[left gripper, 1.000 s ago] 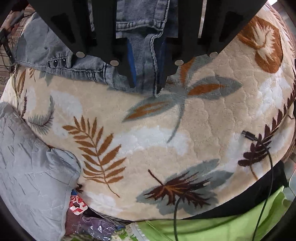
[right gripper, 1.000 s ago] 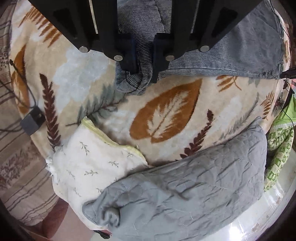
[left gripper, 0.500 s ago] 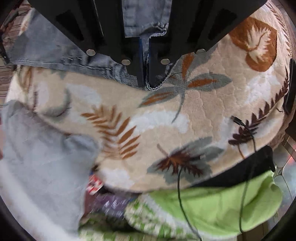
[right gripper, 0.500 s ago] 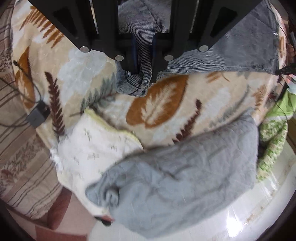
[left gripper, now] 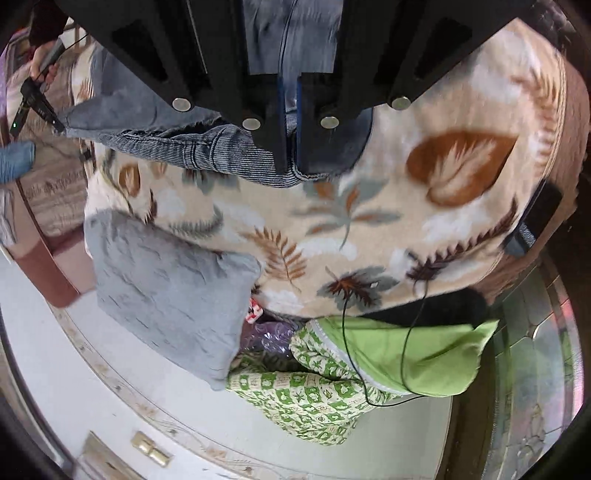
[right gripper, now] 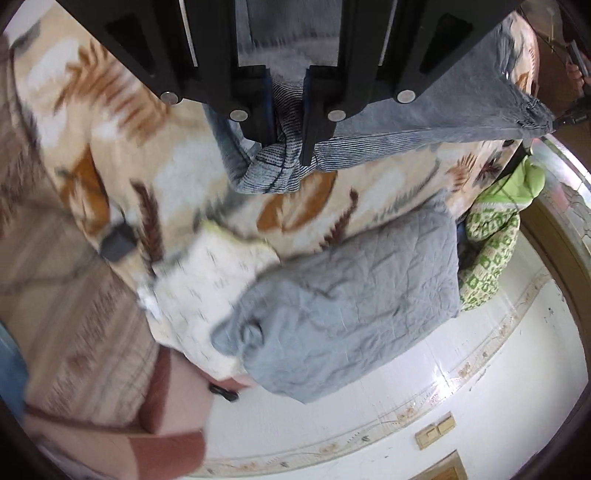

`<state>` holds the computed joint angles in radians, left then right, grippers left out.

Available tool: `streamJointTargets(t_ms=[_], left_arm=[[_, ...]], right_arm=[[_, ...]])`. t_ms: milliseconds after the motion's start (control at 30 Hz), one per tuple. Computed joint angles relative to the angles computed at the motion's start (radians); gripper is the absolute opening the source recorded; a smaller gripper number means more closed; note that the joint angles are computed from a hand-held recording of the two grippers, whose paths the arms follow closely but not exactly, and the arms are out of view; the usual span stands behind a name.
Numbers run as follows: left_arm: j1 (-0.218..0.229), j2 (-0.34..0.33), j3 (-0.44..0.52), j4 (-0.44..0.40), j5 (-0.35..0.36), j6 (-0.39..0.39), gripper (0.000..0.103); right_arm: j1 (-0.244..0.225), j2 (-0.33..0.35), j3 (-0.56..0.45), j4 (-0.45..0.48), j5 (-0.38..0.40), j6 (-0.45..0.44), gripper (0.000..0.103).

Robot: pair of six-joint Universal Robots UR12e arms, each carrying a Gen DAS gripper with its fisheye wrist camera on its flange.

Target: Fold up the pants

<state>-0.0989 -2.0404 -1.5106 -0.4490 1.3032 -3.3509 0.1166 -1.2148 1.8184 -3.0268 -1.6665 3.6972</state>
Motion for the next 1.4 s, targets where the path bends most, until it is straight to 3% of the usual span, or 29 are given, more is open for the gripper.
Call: streamJointTargets(t_ms=[167, 267, 500, 700, 767, 800, 833, 900, 1000, 1167, 1233, 1300, 1400], left_arm=[[0.002, 0.092, -0.176, 0.034, 0.008, 0.035, 0.004], [0.004, 0.114, -0.244, 0.009, 0.022, 0.053, 0.004], [0.007, 0.118, -0.311, -0.089, 0.114, 0.028, 0.005], [0.027, 0.178, -0.351, -0.009, 0.158, 0.017, 0.005], [0.020, 0.192, -0.357, 0.041, 0.161, 0.037, 0.004], [0.012, 0.195, -0.352, 0.062, 0.161, 0.051, 0.004], [0.001, 0.193, -0.345, 0.080, 0.154, 0.067, 0.005], [-0.025, 0.179, -0.320, 0.099, 0.139, 0.097, 0.005], [-0.071, 0.144, -0.278, 0.093, 0.121, 0.148, 0.005], [-0.141, 0.065, -0.204, 0.025, 0.159, 0.231, 0.005], [-0.152, 0.041, -0.181, -0.048, 0.170, 0.247, 0.005], [-0.156, 0.026, -0.169, -0.121, 0.187, 0.249, 0.005], [-0.144, 0.027, -0.183, -0.145, 0.160, 0.243, 0.005]], right_arm=[[0.022, -0.068, 0.153, -0.056, 0.012, 0.034, 0.012], [0.042, -0.097, 0.225, -0.062, 0.023, 0.039, 0.012], [0.024, -0.129, 0.331, -0.029, 0.157, 0.108, 0.020], [0.030, -0.173, 0.339, -0.054, 0.098, 0.051, 0.028], [0.016, -0.180, 0.337, -0.100, 0.099, 0.062, 0.033], [0.011, -0.181, 0.329, -0.105, 0.094, 0.070, 0.042], [0.008, -0.178, 0.317, -0.115, 0.077, 0.081, 0.058], [0.001, -0.161, 0.288, -0.138, 0.050, 0.092, 0.064], [-0.031, -0.131, 0.228, -0.061, 0.102, 0.096, 0.064], [-0.057, -0.091, 0.175, 0.115, 0.174, 0.106, 0.061], [-0.051, -0.084, 0.174, 0.184, 0.204, 0.062, 0.048], [-0.033, -0.087, 0.178, 0.244, 0.185, 0.018, 0.046], [-0.011, -0.095, 0.189, 0.309, 0.165, -0.037, 0.046]])
